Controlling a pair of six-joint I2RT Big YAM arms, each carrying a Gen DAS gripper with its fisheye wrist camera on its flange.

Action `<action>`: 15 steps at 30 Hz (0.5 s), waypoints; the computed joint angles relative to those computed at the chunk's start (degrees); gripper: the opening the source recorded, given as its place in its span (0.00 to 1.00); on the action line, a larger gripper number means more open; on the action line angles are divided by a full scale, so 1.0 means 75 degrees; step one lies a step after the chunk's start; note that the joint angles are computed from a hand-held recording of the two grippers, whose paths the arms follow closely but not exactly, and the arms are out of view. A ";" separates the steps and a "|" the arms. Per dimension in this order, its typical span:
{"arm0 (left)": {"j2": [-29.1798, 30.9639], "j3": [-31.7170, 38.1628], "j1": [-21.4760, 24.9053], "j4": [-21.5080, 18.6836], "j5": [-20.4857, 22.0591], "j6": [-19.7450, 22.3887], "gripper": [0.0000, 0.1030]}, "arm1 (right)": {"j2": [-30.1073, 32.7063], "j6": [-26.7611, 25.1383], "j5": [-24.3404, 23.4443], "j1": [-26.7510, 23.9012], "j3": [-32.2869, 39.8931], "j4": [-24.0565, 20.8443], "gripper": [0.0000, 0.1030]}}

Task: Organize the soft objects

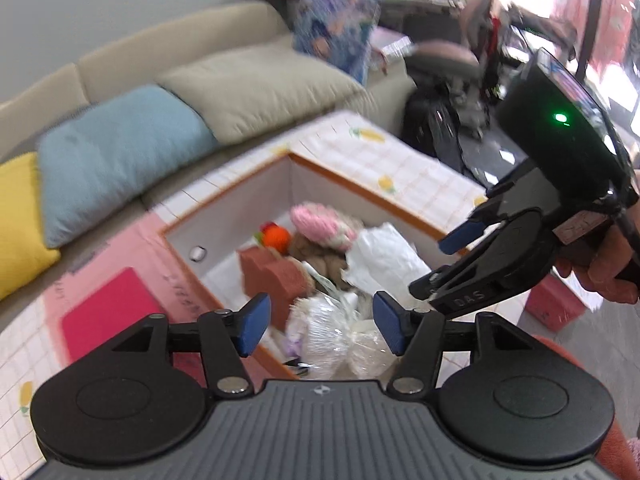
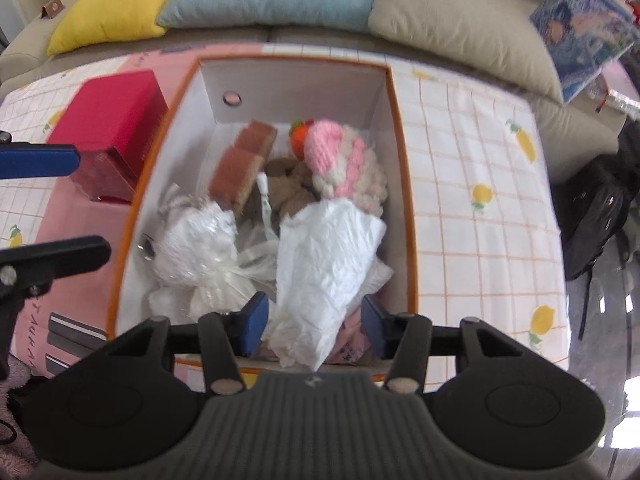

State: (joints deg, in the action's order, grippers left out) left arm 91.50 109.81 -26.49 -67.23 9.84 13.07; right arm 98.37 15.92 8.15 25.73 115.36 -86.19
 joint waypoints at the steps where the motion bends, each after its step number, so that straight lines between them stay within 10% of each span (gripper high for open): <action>1: -0.0165 -0.0114 0.0065 0.0120 0.0016 -0.0083 0.68 | -0.0040 0.0002 0.0129 0.0088 0.0113 0.0003 0.53; 15: -0.2382 -0.1754 0.1328 0.1642 -0.0543 -0.0952 0.75 | -0.0221 0.0722 0.1601 0.1813 0.1420 0.0849 0.74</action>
